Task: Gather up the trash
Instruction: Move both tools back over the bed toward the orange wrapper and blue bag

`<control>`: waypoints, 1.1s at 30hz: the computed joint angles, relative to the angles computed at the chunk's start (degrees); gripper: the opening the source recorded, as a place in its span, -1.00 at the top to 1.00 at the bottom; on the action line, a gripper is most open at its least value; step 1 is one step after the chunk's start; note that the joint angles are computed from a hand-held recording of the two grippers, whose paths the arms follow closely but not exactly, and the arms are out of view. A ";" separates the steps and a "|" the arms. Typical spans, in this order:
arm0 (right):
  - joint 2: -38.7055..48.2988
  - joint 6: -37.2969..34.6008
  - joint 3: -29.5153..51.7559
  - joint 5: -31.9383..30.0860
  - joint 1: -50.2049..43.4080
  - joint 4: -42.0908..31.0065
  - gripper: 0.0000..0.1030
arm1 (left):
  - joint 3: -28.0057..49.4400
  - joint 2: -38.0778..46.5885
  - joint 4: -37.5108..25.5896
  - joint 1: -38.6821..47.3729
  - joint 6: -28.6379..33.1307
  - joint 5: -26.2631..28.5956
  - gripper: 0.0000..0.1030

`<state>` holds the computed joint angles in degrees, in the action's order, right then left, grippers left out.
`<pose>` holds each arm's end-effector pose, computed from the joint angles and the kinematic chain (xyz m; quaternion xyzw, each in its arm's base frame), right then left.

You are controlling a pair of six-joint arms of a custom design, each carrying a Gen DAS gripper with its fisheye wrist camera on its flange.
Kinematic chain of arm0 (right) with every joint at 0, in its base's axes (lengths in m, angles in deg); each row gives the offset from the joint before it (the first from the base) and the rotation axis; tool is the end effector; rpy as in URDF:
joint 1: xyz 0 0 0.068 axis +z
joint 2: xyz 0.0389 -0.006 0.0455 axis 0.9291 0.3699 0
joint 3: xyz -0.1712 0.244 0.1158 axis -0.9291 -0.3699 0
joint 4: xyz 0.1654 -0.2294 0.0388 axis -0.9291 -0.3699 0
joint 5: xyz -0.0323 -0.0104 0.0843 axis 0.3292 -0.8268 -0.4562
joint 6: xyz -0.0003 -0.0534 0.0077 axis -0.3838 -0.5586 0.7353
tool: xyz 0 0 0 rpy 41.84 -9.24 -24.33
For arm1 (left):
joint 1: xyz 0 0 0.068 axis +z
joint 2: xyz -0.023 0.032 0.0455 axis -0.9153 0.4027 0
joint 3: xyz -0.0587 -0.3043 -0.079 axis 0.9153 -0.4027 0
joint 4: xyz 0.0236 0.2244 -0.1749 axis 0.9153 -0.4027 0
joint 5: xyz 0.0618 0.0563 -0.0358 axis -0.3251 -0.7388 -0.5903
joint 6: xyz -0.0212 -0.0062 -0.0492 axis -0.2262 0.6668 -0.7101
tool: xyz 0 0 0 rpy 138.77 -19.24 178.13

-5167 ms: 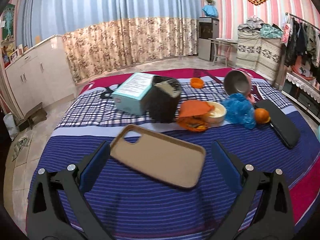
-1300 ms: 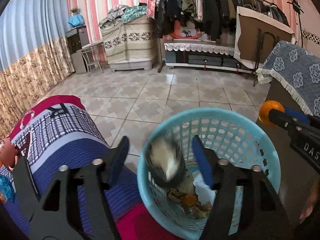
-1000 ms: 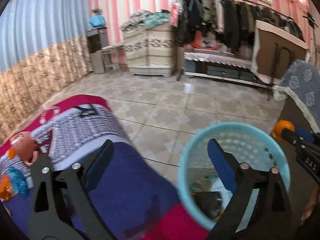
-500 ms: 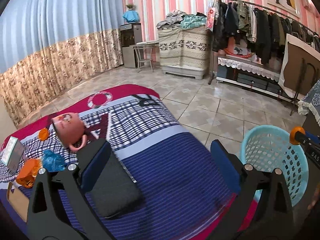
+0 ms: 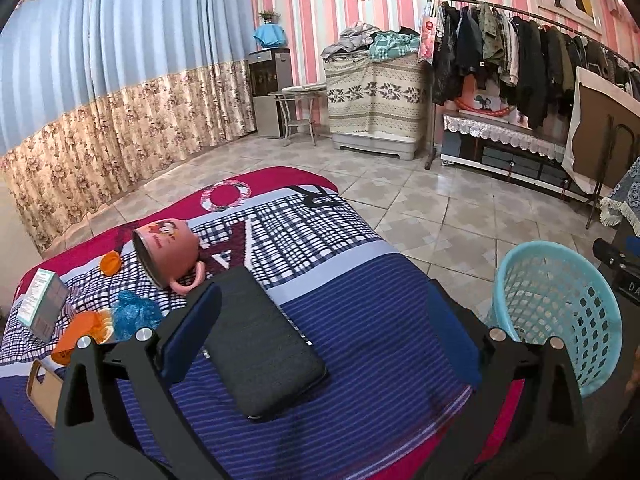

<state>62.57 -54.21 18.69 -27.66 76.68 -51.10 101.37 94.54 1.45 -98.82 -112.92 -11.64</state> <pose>0.3036 0.0407 0.2039 -0.0223 0.8738 -0.0074 0.4856 0.2401 -0.1262 0.2006 -0.0952 0.8742 0.0942 0.4668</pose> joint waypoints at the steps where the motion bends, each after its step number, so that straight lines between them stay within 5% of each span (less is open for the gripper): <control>1: -0.21 -0.08 -0.25 0.12 0.35 0.46 -0.78 | -0.26 -0.64 -0.37 0.08 0.09 -0.15 -0.89; 17: -1.59 -0.55 -0.64 5.34 10.87 0.79 -0.78 | -9.33 -18.00 -8.06 6.93 0.70 -0.33 -0.89; 33: 0.09 -0.78 -0.04 10.94 24.89 1.06 -0.78 | -19.45 -39.12 -14.38 37.88 12.68 16.52 -0.89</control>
<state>62.66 -55.00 18.65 -16.72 101.57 -50.04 81.92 55.42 -12.94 -60.94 -100.23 4.88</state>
